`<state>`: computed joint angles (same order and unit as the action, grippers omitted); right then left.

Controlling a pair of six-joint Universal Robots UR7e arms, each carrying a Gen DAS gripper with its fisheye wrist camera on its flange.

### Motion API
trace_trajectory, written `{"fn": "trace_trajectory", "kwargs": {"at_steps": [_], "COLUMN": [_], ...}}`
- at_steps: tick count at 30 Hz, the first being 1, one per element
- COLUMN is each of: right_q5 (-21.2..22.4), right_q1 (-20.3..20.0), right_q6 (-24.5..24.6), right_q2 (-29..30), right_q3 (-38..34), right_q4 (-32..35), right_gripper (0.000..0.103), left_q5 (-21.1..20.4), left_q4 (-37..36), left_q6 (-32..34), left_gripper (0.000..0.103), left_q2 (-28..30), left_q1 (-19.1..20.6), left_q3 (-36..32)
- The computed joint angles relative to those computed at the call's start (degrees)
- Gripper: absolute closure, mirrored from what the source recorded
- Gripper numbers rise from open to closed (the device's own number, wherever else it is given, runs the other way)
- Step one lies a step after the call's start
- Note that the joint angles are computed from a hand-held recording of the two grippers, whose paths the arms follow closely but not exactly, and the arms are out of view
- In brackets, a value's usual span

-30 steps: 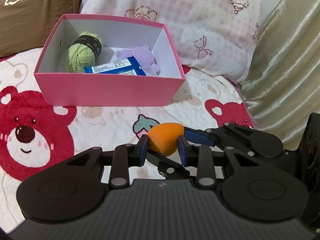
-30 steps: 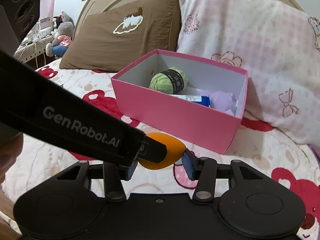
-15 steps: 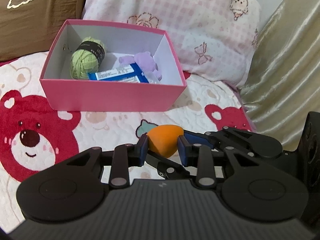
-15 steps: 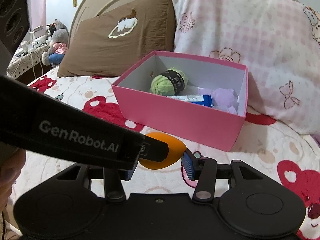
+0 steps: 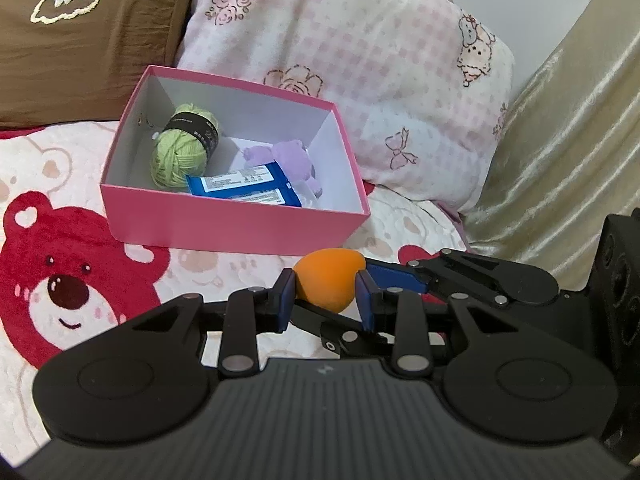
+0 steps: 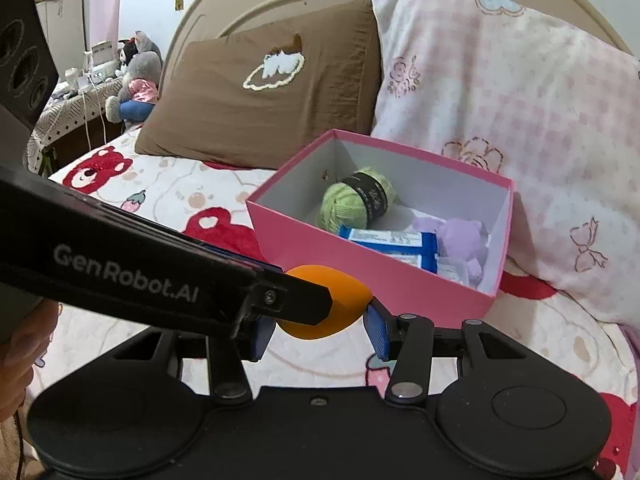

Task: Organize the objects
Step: 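Lift the orange sponge with the left tool and carry it over the pink box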

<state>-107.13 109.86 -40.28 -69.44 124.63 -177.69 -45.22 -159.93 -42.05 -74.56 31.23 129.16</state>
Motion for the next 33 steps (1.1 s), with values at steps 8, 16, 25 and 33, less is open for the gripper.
{"fn": "trace_trajectory", "kwargs": {"at_steps": [8,16,25,33], "right_q5": [-1.44,-4.42,3.41,5.7], "right_q1": [2.19,5.25,2.64,-1.31], "right_q6": [-0.35,-2.95,-4.99,1.81], "right_q2": [1.05,3.28,7.69,13.91], "right_q3": [-4.78,-15.06,-23.19,-31.28], "right_q4": [7.92,21.6,24.5,27.08], "right_gripper": [0.05,0.05,0.05,0.05], "left_q5": [-0.57,-2.24,-4.93,-9.02], "left_q4": [0.87,1.41,1.84,1.17], "left_q6": [1.15,3.56,10.53,12.74], "left_gripper": [0.073,0.073,0.073,0.073], "left_q2": [-2.05,-2.92,-1.77,5.65], "left_q1": [0.69,3.08,8.59,15.95], "left_q3": [-0.86,-5.47,-11.95,-20.43]}}
